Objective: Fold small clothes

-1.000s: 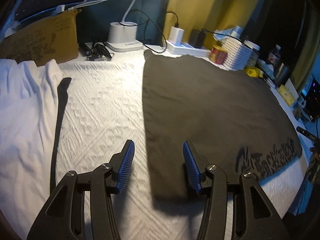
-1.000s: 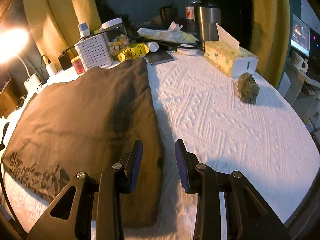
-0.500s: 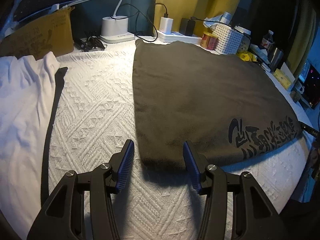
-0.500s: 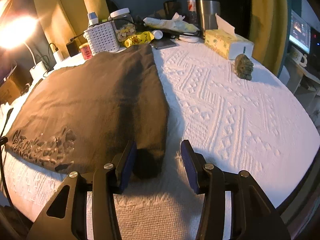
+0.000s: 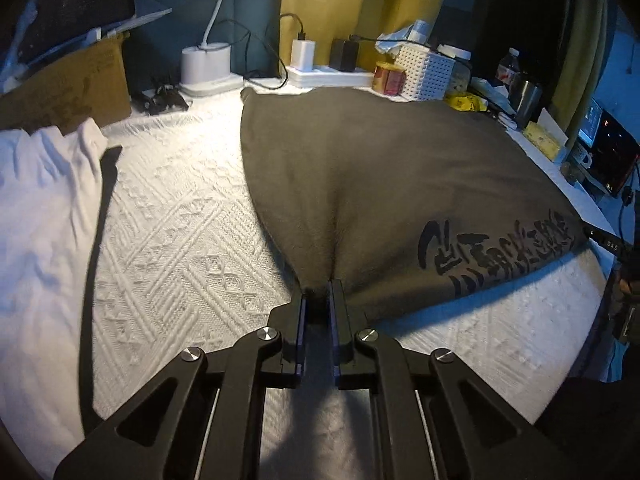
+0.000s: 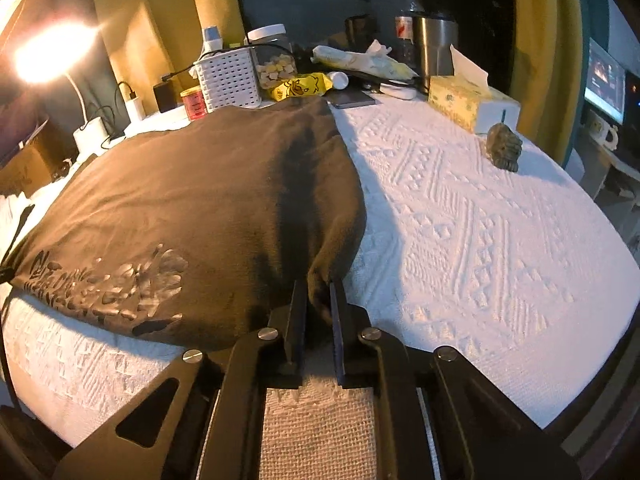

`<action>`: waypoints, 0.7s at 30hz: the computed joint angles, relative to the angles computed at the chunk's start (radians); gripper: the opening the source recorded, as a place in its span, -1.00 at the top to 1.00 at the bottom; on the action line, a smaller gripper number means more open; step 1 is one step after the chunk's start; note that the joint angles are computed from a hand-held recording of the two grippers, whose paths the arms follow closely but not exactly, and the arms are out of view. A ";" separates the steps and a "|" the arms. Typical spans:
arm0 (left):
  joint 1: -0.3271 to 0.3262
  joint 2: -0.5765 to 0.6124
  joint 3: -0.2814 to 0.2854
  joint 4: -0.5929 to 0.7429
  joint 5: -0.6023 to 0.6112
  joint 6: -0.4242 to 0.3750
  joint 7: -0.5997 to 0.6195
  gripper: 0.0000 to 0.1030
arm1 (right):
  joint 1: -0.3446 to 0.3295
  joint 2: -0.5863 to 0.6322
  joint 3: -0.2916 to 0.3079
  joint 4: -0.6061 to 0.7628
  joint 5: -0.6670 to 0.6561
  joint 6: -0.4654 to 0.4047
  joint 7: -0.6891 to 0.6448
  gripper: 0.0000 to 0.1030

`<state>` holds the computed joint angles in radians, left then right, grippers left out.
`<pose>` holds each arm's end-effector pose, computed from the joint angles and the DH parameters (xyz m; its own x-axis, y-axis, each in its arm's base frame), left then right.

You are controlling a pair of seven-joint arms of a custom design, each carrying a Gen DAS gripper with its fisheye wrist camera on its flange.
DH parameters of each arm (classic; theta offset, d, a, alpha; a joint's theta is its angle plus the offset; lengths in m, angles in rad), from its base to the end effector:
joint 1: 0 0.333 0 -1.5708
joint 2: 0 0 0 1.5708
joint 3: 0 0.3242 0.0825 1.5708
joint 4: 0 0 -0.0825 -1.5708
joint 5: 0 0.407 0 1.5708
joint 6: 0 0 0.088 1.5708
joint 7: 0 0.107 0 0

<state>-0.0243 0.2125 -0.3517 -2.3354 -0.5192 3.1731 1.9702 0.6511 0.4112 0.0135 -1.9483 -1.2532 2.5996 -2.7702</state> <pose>0.5468 -0.1649 0.3033 -0.2571 -0.9576 0.1301 -0.8036 0.1370 -0.5792 0.5014 0.4167 0.2739 -0.2020 -0.9760 -0.0812 -0.6999 0.2018 -0.6851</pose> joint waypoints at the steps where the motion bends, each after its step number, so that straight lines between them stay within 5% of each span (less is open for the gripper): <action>1: -0.003 -0.010 0.000 -0.008 -0.001 0.003 -0.004 0.85 | 0.001 -0.003 -0.001 -0.004 -0.003 -0.002 0.001 0.78; 9: 0.006 -0.072 -0.028 -0.043 -0.085 -0.030 0.053 0.85 | 0.001 -0.044 0.014 -0.030 -0.027 -0.048 0.000 0.79; 21: -0.087 -0.126 0.040 -0.086 -0.205 -0.048 0.148 0.85 | 0.000 -0.082 0.050 -0.066 -0.027 -0.094 -0.007 0.79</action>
<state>-0.1116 0.0866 -0.3114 -2.4214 -0.7241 3.1256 2.1179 0.6511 0.3292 0.0631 -2.0145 -1.2802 2.5060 -2.7776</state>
